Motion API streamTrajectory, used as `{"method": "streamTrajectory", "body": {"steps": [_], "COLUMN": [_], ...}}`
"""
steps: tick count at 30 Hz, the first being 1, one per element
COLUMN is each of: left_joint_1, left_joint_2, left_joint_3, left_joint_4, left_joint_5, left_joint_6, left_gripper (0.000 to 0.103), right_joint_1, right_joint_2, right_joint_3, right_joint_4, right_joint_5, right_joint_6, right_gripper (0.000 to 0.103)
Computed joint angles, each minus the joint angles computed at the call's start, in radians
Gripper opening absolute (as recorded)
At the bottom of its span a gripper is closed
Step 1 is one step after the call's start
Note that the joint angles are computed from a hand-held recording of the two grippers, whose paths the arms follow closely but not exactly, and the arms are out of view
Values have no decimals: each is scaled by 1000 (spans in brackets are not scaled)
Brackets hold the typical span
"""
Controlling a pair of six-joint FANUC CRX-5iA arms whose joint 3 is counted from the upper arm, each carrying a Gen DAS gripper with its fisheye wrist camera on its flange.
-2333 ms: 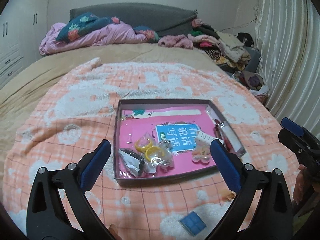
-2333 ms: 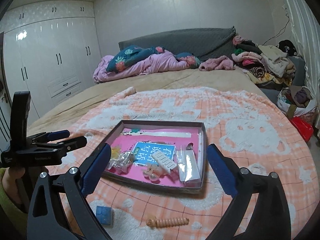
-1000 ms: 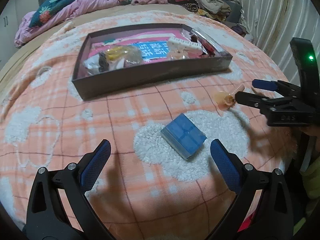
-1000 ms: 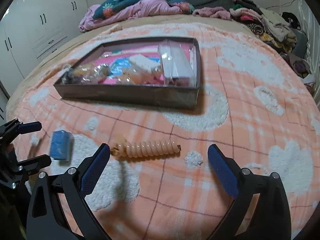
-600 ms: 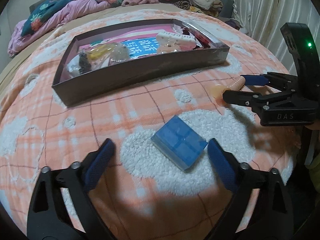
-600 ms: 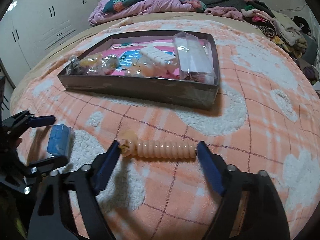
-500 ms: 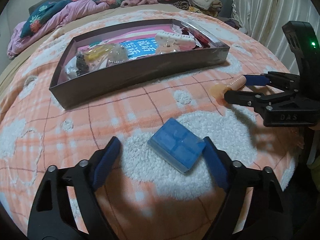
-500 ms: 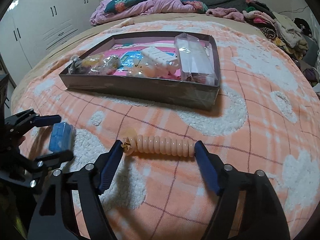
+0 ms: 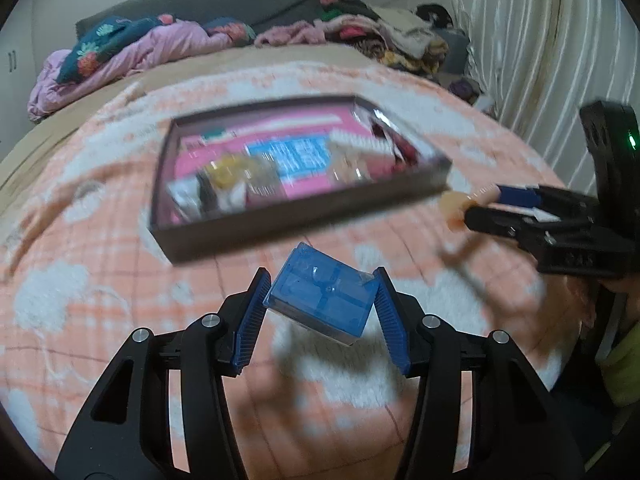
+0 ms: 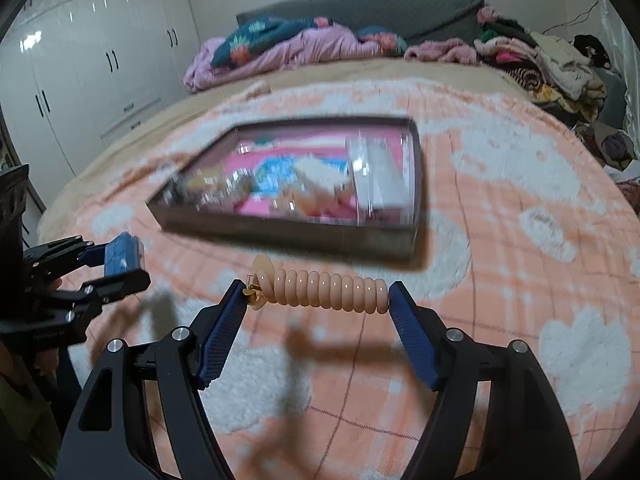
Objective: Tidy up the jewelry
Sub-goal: 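Lower the blue case and coiled hair tie into the box and open both tools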
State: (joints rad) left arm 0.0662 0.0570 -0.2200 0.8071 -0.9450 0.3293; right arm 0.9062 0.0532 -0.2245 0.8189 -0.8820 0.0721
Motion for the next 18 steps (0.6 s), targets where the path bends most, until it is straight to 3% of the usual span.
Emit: {"method": "streamTrajectory", "body": {"steps": [6,18], "left_joint_1": [-13,-53], "left_joint_2": [36,97], "left_joint_3": [78,184], "left_joint_4": [22,29], "left_joint_5": [22,62], "left_joint_6": [52,103], "left_gripper": [44,44], "right_joint_1": [1,-42], "right_joint_2": [-23,-40], "right_joint_3": [-14,10], "right_joint_4": [124,221], "right_joint_5": [-22,-46], "right_joint_6": [-81,-87], "right_gripper": [71,71]}}
